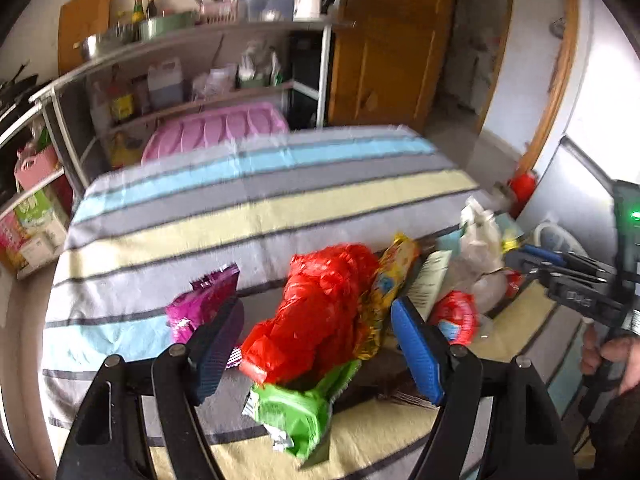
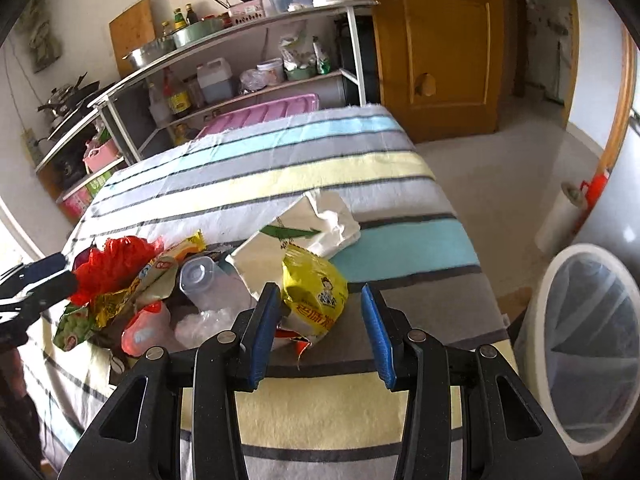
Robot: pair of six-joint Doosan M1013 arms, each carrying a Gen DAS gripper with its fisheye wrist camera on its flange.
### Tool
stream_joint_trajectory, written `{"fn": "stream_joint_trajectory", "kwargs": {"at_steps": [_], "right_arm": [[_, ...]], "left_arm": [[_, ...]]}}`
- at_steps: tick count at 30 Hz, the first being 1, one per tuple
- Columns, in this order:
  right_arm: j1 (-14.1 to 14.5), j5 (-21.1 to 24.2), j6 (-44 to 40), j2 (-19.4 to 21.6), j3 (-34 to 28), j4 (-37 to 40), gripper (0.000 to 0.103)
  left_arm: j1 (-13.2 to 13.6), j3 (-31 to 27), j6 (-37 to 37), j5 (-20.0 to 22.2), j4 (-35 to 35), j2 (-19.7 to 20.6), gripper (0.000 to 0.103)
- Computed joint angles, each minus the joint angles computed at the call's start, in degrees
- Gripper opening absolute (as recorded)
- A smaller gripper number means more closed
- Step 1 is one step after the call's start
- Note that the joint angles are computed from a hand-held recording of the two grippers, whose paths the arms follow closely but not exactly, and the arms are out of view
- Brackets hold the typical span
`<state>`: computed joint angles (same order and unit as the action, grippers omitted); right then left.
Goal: Collect trash
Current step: 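Grasp the red plastic bag with the left tool while the right tool grasps a yellow wrapper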
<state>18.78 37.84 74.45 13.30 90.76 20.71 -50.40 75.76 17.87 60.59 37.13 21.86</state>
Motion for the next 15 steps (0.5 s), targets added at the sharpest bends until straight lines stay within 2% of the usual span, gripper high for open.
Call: {"fn": "stream_joint_trajectory", "kwargs": {"at_steps": [1, 2, 3, 5, 9, 11, 15], "right_arm": [[-0.13, 0.14, -0.03, 0.09, -0.02, 0.38, 0.030], [-0.34, 0.26, -0.09, 0.21, -0.05, 0.90, 0.026], [-0.54, 0.45, -0.23, 0.26, -0.05, 1.47, 0.026], [-0.82, 0.73, -1.29, 0.26, 0.07, 3.14, 0.025], [-0.70, 0.00, -2.28, -0.18, 0.65, 3.41, 0.024], [-0.81, -0.44, -2.43, -0.55, 1.16, 4.06, 0.023], [-1.45, -0.87, -3.56, -1.38, 2.34, 6.02, 0.022]], "left_arm": [[0.12, 0.01, 0.15, -0.45, 0.01, 0.17, 0.078], [0.24, -0.03, 0.08, -0.48, 0.02, 0.38, 0.076], [0.36, -0.09, -0.33, -0.25, -0.40, 0.50, 0.070], [0.50, 0.91, -2.27, -2.31, -0.28, 0.01, 0.068], [1.21, 0.75, -2.62, -3.02, -2.96, 0.21, 0.045], [1.04, 0.64, -2.80, -3.42, -2.92, 0.27, 0.038], [0.09, 0.47, -4.95, -2.98, -0.84, 0.29, 0.037]]}}
